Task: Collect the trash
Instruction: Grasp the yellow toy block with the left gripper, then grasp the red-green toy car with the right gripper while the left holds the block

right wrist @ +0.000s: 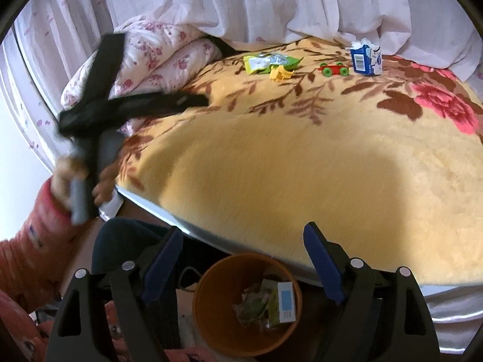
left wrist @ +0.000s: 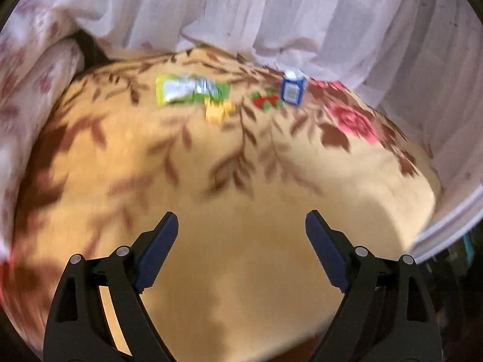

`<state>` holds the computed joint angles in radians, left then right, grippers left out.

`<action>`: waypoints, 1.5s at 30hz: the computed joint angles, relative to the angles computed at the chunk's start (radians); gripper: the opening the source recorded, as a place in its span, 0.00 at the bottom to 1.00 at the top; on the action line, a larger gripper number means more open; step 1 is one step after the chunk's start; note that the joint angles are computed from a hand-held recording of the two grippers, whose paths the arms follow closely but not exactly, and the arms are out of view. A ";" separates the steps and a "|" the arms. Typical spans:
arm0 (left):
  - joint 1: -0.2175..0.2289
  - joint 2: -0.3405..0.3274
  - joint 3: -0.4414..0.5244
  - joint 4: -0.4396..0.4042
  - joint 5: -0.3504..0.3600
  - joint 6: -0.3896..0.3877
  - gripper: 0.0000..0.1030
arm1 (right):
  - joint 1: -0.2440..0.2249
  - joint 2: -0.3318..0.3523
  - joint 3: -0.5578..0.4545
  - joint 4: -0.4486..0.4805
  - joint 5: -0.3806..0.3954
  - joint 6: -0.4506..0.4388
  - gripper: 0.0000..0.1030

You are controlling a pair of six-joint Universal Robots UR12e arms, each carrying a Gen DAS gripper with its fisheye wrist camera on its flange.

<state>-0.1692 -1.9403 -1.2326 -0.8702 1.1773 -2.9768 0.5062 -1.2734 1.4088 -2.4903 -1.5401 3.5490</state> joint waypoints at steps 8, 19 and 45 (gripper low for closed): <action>-0.044 -0.237 0.333 -0.102 0.106 -0.049 0.82 | -0.028 0.017 -0.025 -0.006 -0.023 0.008 0.78; -0.057 -0.419 0.610 -0.258 0.126 -0.064 0.44 | -0.065 0.052 -0.075 0.020 -0.034 0.007 0.78; 0.011 -0.109 0.135 -0.005 0.171 -0.037 0.44 | -0.154 0.423 -0.669 0.292 -0.069 -0.082 0.79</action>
<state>-0.1585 -2.0496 -1.0980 -0.8750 1.3483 -3.0139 0.3524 -0.8509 0.7402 -2.1988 -1.6095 3.4668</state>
